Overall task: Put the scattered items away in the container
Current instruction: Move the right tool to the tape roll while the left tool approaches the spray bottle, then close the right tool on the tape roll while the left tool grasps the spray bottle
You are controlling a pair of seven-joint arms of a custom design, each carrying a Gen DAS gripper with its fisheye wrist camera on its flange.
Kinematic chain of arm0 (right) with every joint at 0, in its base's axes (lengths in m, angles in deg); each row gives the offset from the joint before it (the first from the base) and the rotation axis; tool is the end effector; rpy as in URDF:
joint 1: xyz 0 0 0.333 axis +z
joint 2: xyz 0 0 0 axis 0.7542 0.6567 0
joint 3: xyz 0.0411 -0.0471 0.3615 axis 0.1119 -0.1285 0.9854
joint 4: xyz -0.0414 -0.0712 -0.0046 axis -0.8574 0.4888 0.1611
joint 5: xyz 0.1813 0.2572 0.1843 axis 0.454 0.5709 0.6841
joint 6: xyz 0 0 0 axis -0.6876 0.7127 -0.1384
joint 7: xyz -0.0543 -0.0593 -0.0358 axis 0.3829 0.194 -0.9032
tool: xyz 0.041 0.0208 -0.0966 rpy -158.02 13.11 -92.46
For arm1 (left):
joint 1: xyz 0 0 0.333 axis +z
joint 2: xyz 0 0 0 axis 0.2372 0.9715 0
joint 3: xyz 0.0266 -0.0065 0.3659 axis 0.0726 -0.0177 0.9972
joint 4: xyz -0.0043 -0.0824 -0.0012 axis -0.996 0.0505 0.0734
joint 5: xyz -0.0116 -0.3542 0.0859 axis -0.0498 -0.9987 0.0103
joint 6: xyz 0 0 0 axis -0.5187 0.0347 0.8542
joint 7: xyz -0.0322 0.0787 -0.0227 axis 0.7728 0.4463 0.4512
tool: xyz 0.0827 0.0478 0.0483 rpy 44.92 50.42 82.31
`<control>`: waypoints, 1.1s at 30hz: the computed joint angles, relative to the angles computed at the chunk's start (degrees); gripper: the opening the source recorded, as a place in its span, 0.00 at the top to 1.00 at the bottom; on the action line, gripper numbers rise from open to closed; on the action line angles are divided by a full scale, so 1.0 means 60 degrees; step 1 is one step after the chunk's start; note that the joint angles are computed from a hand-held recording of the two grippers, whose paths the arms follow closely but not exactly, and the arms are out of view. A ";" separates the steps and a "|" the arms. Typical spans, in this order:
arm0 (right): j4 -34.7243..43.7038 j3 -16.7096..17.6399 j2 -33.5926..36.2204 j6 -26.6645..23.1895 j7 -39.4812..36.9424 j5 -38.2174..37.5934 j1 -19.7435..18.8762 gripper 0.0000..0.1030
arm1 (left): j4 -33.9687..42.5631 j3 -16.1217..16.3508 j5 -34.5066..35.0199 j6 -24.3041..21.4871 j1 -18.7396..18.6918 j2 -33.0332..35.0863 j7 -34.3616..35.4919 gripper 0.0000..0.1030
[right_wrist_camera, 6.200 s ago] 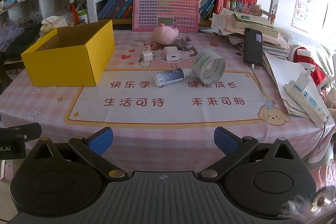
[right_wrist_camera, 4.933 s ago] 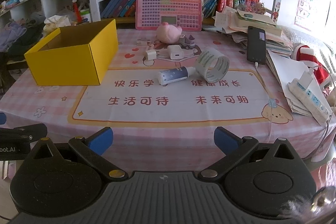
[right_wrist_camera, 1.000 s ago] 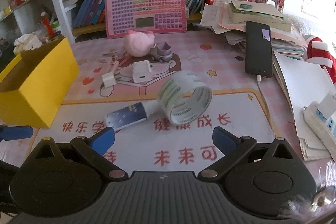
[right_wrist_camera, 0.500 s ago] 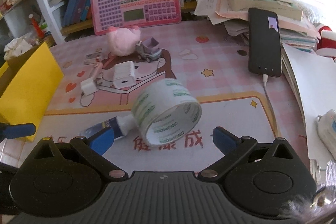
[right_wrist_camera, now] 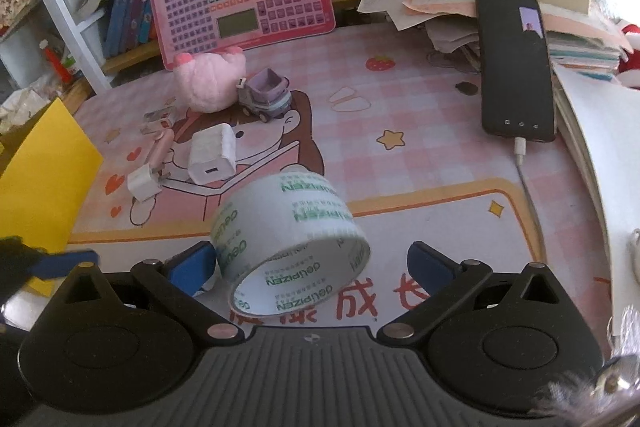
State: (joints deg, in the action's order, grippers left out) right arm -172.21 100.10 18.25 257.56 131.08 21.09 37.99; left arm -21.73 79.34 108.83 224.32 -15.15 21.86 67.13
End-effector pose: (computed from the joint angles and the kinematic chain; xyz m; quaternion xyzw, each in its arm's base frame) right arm 0.6022 0.1652 0.3473 -0.7245 0.5930 -0.1164 0.3314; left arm 0.5497 -0.3507 0.3534 -0.5989 0.7394 -0.2126 0.2224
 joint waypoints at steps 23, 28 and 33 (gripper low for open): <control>0.1110 -0.0176 0.0551 -0.1216 -0.1319 0.1035 0.0501 0.00 | 0.1029 0.0025 -0.3203 0.0677 0.0332 0.1238 0.3471 0.57; 0.1290 -0.1013 0.0452 -0.1469 -0.1363 0.1617 0.1307 0.01 | 0.0785 0.0316 -0.3643 0.0759 0.0104 0.1094 0.3598 0.64; 0.1342 -0.0993 0.0403 -0.1763 -0.1846 0.2118 0.1344 0.13 | 0.0462 0.0405 -0.3967 0.0776 0.0044 0.0878 0.3460 0.67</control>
